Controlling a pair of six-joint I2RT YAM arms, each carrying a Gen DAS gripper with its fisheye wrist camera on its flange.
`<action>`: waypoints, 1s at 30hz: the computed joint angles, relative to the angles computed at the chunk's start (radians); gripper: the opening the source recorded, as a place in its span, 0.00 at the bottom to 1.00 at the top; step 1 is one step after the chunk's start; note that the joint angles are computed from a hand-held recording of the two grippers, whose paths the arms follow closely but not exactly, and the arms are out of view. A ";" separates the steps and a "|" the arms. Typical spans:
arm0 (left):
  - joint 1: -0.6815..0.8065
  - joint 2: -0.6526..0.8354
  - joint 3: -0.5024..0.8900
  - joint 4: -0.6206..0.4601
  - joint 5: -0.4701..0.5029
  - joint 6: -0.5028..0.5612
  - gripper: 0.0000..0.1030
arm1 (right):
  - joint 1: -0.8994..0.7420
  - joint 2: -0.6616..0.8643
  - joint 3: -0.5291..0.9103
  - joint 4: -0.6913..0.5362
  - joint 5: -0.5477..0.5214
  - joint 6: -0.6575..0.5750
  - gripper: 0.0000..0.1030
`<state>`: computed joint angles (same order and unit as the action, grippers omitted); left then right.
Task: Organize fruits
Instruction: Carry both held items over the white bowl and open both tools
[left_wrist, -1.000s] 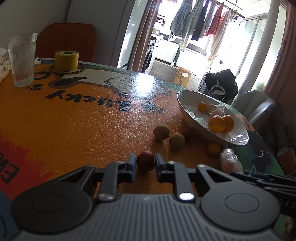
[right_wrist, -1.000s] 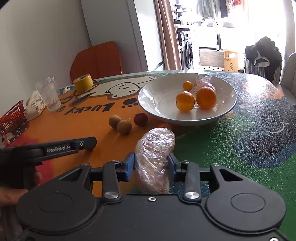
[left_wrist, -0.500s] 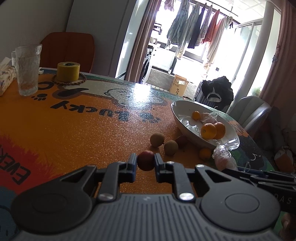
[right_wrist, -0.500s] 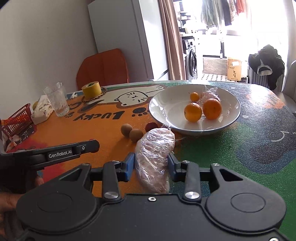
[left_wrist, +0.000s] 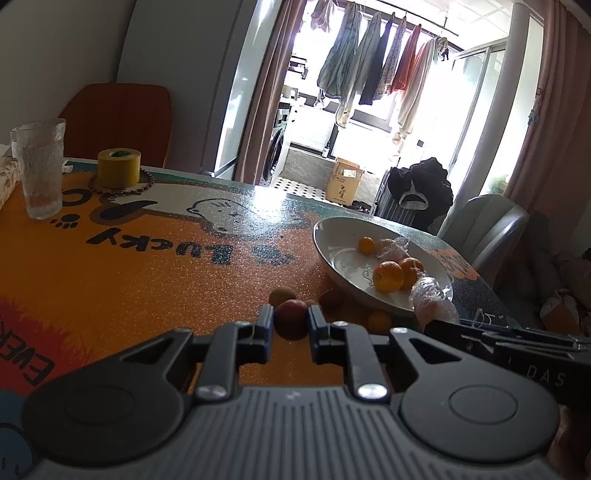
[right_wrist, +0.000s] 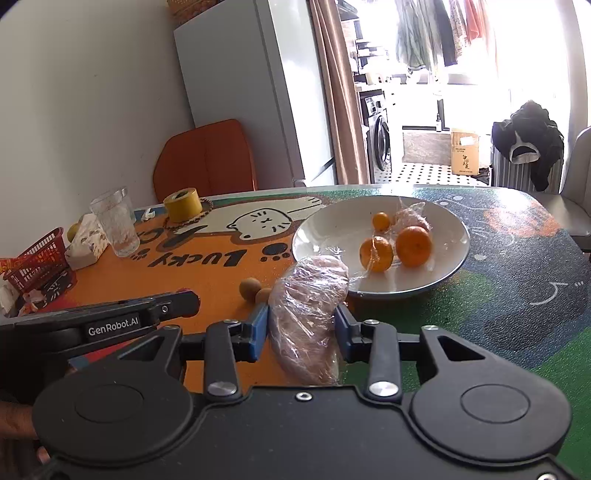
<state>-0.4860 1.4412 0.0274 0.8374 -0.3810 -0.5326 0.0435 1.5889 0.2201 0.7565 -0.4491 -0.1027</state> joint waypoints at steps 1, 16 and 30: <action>-0.001 0.002 0.005 -0.002 0.000 0.001 0.17 | -0.004 0.001 0.006 -0.003 -0.001 0.001 0.35; 0.033 0.106 0.166 -0.039 0.051 0.053 0.17 | -0.078 0.107 0.140 -0.016 -0.019 0.016 0.35; 0.088 0.229 0.364 -0.120 0.117 0.093 0.17 | -0.074 0.233 0.345 -0.098 -0.026 0.034 0.35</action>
